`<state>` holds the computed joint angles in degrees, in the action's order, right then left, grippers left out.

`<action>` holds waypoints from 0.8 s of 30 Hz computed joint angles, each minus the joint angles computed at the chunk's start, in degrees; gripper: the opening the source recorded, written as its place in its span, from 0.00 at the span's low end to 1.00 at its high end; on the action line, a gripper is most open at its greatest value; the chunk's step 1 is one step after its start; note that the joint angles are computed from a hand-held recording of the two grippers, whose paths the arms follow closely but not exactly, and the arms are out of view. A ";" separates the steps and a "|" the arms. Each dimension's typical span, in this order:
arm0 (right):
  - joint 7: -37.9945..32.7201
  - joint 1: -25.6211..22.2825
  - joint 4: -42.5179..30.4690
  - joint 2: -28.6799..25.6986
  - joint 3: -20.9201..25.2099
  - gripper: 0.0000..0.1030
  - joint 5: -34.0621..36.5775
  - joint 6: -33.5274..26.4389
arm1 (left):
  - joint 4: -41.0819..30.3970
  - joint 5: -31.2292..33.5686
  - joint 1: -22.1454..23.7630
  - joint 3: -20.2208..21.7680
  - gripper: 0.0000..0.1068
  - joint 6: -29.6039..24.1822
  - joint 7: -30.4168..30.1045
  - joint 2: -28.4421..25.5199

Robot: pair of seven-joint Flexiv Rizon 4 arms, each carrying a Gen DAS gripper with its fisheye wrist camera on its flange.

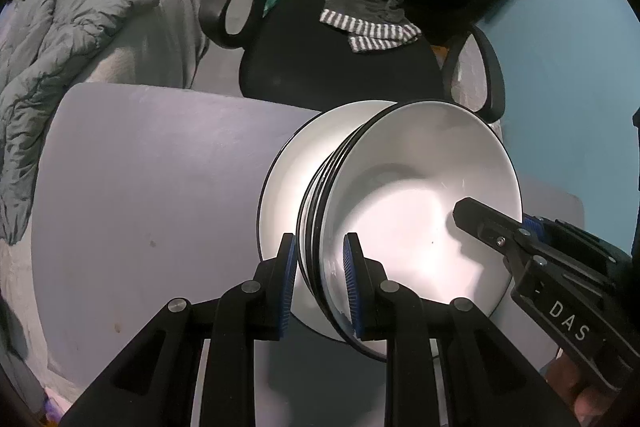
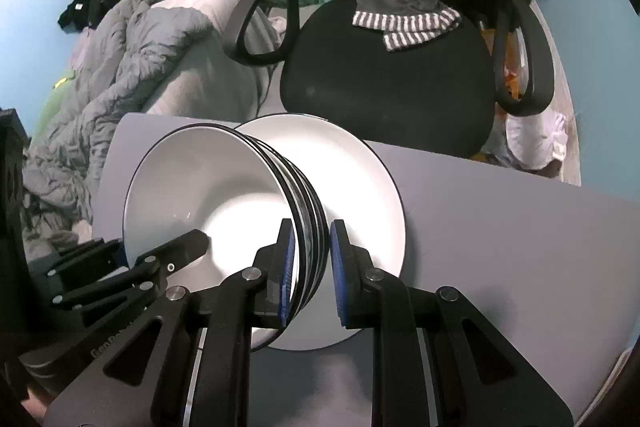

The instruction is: Organize plates and bowls

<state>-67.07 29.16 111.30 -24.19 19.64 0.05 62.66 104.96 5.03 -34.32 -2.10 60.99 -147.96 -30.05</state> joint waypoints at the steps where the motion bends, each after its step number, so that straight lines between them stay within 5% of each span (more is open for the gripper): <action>1: -0.16 -0.05 0.02 0.02 0.05 0.20 0.04 -0.03 | -0.04 0.39 -0.16 0.19 0.21 0.01 0.00 0.13; 4: 0.03 0.43 0.67 0.49 -0.40 0.23 -0.83 0.29 | -0.95 2.72 -1.34 1.44 0.23 -1.16 -0.92 0.74; 7: 1.23 0.98 1.89 1.46 -1.10 0.46 -2.19 0.98 | -1.17 4.13 -1.69 1.69 0.42 -2.33 -2.05 1.82; 11: 2.58 0.66 2.89 2.82 -1.18 0.56 -2.40 1.36 | -0.80 7.02 -2.89 2.56 0.51 -3.69 -6.46 3.83; 24: 5.40 -0.83 4.69 11.65 -1.91 0.62 -2.84 -2.15 | -3.53 17.44 -4.55 0.36 0.62 -14.97 -17.95 11.56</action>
